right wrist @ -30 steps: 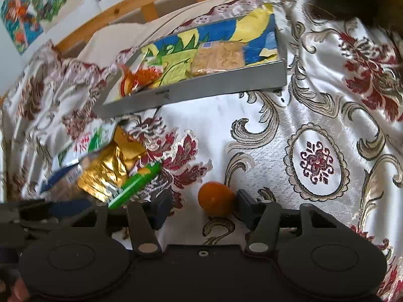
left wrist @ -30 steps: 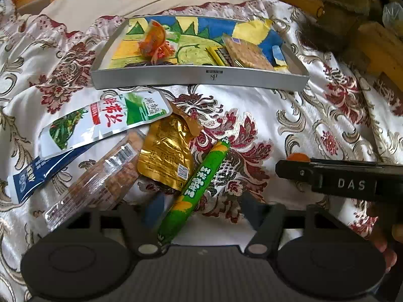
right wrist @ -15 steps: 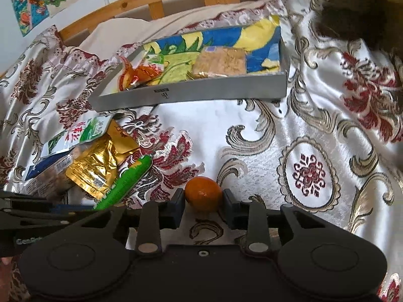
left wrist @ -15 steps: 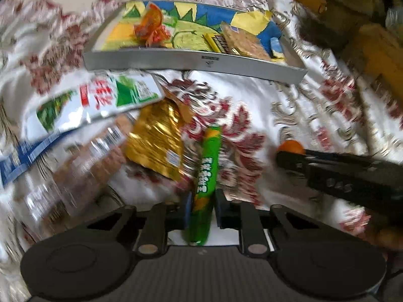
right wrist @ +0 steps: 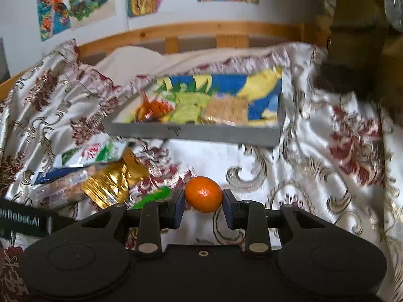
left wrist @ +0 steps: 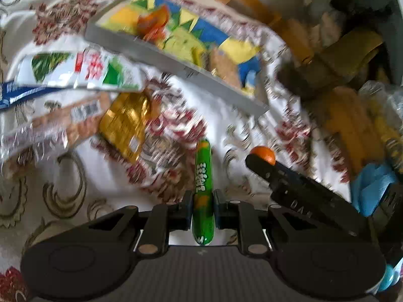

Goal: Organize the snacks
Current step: 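Carry the mandarin and green stick snack over the grey tray with both tools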

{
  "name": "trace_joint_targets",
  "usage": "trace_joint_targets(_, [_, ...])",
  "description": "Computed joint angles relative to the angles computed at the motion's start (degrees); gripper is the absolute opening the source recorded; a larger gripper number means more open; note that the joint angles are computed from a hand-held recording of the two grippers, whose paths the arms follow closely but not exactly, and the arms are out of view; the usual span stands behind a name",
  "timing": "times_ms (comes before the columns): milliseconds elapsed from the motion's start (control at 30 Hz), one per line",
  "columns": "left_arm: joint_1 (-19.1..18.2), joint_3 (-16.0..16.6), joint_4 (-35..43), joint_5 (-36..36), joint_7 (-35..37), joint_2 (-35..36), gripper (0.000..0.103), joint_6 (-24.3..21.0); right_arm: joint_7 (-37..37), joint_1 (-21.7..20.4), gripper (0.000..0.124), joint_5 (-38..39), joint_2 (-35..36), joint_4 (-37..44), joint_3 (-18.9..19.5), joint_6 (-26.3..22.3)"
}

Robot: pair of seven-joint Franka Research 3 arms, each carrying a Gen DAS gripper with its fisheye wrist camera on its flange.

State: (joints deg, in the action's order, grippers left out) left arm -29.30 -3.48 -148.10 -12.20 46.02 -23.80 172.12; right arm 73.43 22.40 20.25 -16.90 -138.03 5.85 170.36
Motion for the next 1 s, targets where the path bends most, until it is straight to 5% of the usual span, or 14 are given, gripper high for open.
trace_joint_targets(333, [-0.68, 0.83, -1.18, 0.44, -3.42, -0.35, 0.018, 5.54, -2.67, 2.02, 0.034, 1.44, -1.12, -1.22, -0.87, 6.13])
trace_joint_targets(400, [1.51, -0.88, -1.96, 1.66, -6.13, -0.87, 0.018, 7.55, -2.8, 2.55, 0.034, 1.97, -1.23, -1.27, -1.41, 7.12])
trace_joint_targets(600, [16.08, -11.67, 0.45, 11.24, -13.7, -0.6, 0.018, 9.09, -1.93, 2.36, 0.034, 2.82, -1.38, -1.07, -1.85, 8.3])
trace_joint_targets(733, [30.44, -21.97, 2.62, 17.64, -19.89, 0.8, 0.018, 14.31, -1.66, 1.19, 0.034, 1.57, -0.53, -0.87, -1.16, 11.58])
trace_joint_targets(1000, [60.75, -46.45, 7.72, 17.76, -25.9, 3.9, 0.018, 21.34, 1.46, -5.87, 0.034, -3.62, 5.25, 2.92, 3.99, 17.66])
